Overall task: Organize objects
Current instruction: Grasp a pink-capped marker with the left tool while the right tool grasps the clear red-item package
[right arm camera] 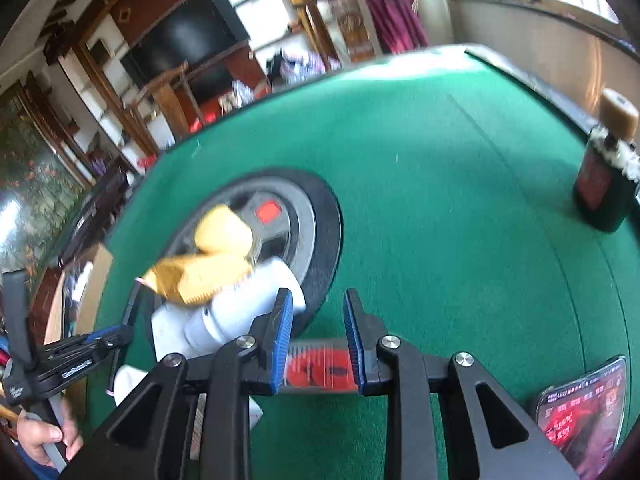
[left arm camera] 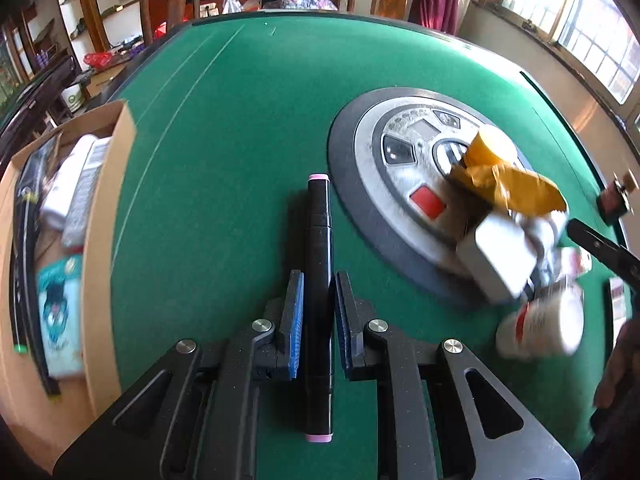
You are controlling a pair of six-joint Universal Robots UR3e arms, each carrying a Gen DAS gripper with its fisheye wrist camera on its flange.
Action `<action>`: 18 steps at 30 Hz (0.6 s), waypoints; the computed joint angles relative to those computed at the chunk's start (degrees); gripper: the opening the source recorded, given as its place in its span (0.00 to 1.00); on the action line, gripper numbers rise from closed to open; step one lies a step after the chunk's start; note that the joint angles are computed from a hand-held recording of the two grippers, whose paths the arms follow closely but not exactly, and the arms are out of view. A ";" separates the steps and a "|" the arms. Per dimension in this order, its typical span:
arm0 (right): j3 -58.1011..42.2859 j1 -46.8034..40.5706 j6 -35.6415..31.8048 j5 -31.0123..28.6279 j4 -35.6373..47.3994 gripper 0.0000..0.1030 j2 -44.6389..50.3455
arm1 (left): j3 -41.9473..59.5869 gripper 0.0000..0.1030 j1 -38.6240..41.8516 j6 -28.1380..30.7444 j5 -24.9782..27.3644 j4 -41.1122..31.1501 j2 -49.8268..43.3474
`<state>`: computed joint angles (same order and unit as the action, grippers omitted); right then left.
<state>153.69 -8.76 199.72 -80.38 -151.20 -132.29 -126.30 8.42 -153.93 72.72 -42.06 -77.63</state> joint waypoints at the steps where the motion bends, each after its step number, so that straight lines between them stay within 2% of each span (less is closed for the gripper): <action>1: -0.90 0.03 -0.58 0.41 2.88 0.26 -0.43 | -1.54 0.14 1.60 0.90 -1.24 -0.05 1.64; 2: -3.74 1.82 -0.55 -0.10 9.67 0.29 -0.80 | -2.49 0.14 2.63 1.78 -2.08 0.02 2.61; 4: -6.03 4.41 -0.97 -0.14 15.72 0.43 -2.12 | -3.54 0.14 4.41 3.10 -3.87 -0.57 3.94; 5: -7.06 6.72 -1.13 -0.41 17.66 0.44 -2.01 | -3.31 0.14 4.75 3.37 -4.52 -1.06 3.85; 9: -11.85 19.60 1.38 -9.41 13.36 0.45 8.64 | -4.47 0.14 6.65 5.39 -6.31 -2.30 5.19; 14: -12.35 23.75 0.18 -9.46 10.90 0.46 11.33 | -5.09 0.14 5.85 5.79 -5.86 0.20 4.55; 18: -18.83 35.54 2.55 -20.50 10.27 0.50 22.85 | -4.81 0.14 6.89 6.65 -7.10 -0.45 3.92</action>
